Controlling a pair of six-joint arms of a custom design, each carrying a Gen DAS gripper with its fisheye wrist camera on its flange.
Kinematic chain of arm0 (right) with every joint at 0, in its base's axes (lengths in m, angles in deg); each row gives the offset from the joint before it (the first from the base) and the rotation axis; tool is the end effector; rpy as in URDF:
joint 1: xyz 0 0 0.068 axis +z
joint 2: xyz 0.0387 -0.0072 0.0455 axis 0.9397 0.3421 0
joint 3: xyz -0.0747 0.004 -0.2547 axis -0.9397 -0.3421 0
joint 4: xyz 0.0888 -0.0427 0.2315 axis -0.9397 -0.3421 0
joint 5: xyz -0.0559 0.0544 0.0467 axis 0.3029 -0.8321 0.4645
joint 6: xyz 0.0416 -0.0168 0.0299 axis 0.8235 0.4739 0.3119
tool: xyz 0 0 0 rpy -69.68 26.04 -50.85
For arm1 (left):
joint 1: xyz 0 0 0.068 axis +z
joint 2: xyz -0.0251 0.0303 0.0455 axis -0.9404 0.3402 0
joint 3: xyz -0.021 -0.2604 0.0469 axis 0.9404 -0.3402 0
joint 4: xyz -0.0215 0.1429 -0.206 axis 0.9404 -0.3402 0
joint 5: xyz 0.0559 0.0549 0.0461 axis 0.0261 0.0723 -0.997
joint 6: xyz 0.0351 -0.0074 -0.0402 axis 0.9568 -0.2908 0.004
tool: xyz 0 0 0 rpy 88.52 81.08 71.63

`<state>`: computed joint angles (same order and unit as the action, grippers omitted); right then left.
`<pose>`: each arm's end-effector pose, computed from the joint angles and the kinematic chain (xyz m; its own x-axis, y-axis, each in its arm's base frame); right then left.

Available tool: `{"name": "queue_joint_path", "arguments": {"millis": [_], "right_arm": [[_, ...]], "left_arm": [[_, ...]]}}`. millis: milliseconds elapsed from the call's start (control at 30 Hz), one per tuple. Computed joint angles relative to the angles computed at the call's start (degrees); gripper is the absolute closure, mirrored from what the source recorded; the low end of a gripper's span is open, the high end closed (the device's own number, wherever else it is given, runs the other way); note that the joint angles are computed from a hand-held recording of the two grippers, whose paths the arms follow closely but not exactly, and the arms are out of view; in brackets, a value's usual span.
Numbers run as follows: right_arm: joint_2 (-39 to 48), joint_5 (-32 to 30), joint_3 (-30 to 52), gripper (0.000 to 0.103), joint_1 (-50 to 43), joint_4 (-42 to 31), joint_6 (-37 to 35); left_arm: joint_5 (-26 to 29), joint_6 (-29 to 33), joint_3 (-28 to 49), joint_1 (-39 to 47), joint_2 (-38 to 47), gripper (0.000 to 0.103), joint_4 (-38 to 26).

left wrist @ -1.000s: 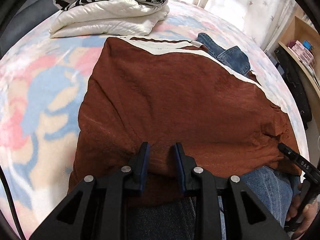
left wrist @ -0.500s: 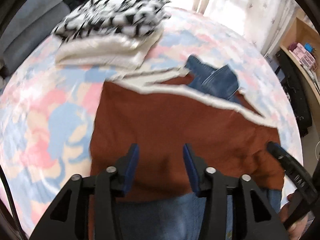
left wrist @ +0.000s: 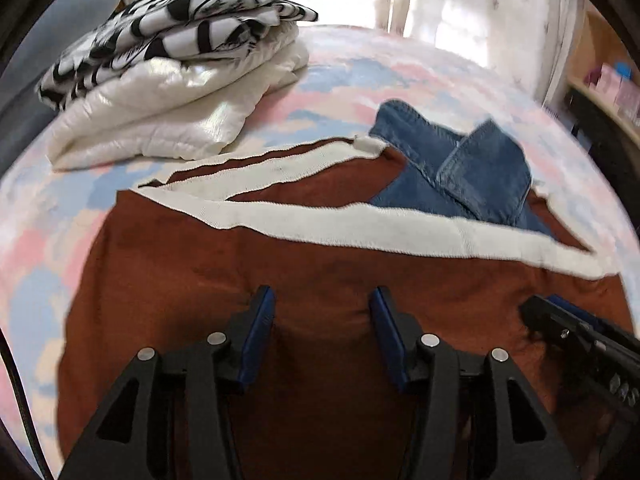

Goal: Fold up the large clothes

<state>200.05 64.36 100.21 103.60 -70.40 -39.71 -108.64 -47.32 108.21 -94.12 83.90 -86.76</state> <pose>0.3460 0.2337 0.1468 -0.8070 -0.1850 -0.5607 -0.3751 0.8941 0.2448 0.2768 -0.1089 0.1429 -0.7045 -0.3776 -0.6009 -0.3799 0.9158 -0.1302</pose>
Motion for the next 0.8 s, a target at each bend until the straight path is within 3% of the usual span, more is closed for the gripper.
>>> {"name": "queue_joint_path", "arguments": {"millis": [167,200,233,300,467,567,700,800], "right_arm": [[-3.1,9.8,-6.5,0.066,-4.5,6.4,1.7],[-3.6,7.0,-8.6,0.078,-6.8,9.1,2.3],[-3.7,4.4,-9.8,0.083,-8.3,10.5,3.1],[-4.7,3.0,-12.0,0.084,-9.1,13.1,3.8],[-5.4,6.8,-14.3,0.081,-7.0,15.7,2.9],[-5.4,4.0,-14.6,0.080,-8.3,16.8,3.8],[-5.8,3.4,-13.8,0.073,-8.2,15.6,3.7],[-8.4,1.9,-13.9,0.073,-8.3,12.3,6.3]], "left_arm": [[5.6,1.5,-5.9,4.3,-3.3,0.053,8.1],[6.6,1.3,-7.3,5.0,-3.9,0.053,10.1],[7.2,1.0,-8.5,5.3,-4.3,0.053,11.7],[7.9,1.1,-10.6,5.8,-4.7,0.053,14.8],[8.4,0.5,-11.6,5.8,-5.2,0.053,16.4],[8.4,0.6,-11.2,5.9,-5.4,0.053,15.5],[5.2,-0.5,-7.5,3.9,-7.2,0.052,5.9],[2.1,-2.8,-6.2,1.5,-11.5,0.044,-1.9]]}}
